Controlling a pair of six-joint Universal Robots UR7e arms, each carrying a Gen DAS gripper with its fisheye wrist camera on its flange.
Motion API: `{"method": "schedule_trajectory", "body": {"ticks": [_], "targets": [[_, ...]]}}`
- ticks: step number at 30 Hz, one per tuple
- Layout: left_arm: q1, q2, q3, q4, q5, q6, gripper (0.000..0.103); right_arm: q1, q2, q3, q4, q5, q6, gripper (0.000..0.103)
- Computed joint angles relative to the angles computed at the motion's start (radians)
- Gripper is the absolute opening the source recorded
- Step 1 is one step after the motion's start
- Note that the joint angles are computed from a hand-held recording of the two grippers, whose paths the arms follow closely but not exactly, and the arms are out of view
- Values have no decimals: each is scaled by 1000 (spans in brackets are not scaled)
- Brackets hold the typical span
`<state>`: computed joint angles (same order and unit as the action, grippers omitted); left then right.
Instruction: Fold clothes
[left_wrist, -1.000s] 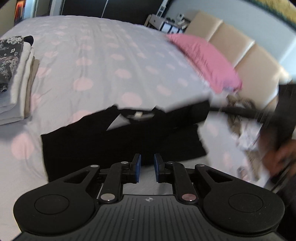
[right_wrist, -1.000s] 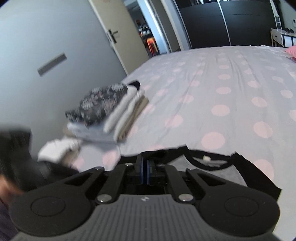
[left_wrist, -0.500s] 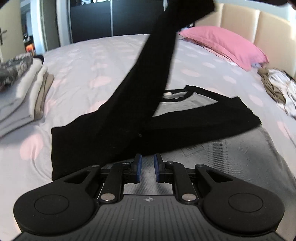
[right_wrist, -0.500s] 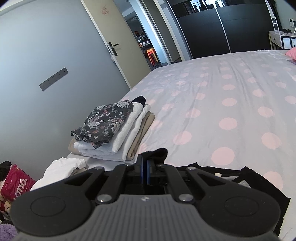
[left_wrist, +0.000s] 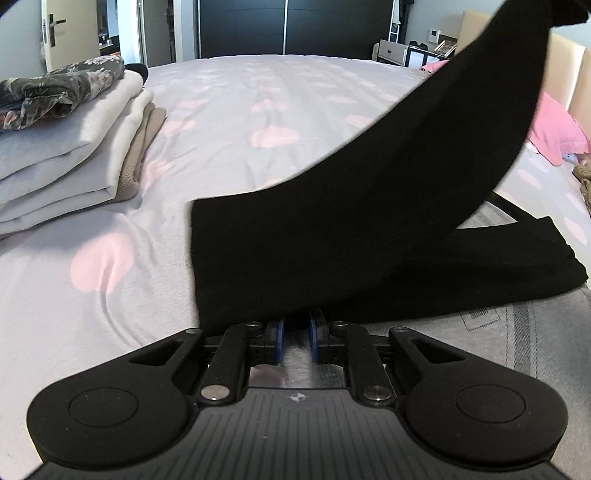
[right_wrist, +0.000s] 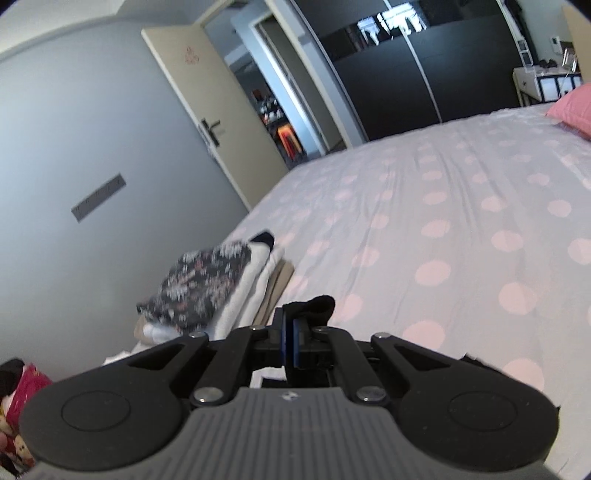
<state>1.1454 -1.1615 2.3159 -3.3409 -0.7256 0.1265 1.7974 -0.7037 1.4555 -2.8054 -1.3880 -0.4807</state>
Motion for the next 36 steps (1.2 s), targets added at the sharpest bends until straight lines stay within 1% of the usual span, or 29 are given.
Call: {"method": "schedule_trajectory", "body": {"ticks": [3,7,10,12,15,19,22,24,28,29,31,33,35,36], "targets": [[-3,3,1,8,10,-1,12,-9,-19,6,-17,-2,15,5],[-4,5,-1,21,17,-11,12,-25,-43,11,-12,-58,40,5],[-5,4,-3,36,20,-25,12,-38,-48,0,9,-132,68,5],[-5,2,-4,44,19,-37,12,-43,-41,-18,43,-215,85,5],[-2,-3,-6,57,11,-53,12,-51,-10,-73,140,-350,112,5],[1,-1,-9,63,13,-59,12,-84,35,-132,243,-479,140,5],[7,4,-15,63,11,-60,12,-116,61,-148,251,-529,153,5],[8,6,-16,62,11,-60,12,-133,77,-157,259,-549,182,5],[9,3,-20,78,14,-67,12,-146,115,-177,261,-594,200,5],[9,2,-23,89,17,-69,12,-148,121,-176,254,-602,192,5],[6,3,-30,110,25,-64,12,-150,127,-167,232,-617,172,7],[3,4,-35,127,34,-61,12,-151,127,-157,209,-629,167,20],[5,2,-37,135,31,-67,12,-155,115,-147,198,-621,181,32],[6,1,-38,138,28,-71,12,-157,106,-141,200,-611,192,33]]}}
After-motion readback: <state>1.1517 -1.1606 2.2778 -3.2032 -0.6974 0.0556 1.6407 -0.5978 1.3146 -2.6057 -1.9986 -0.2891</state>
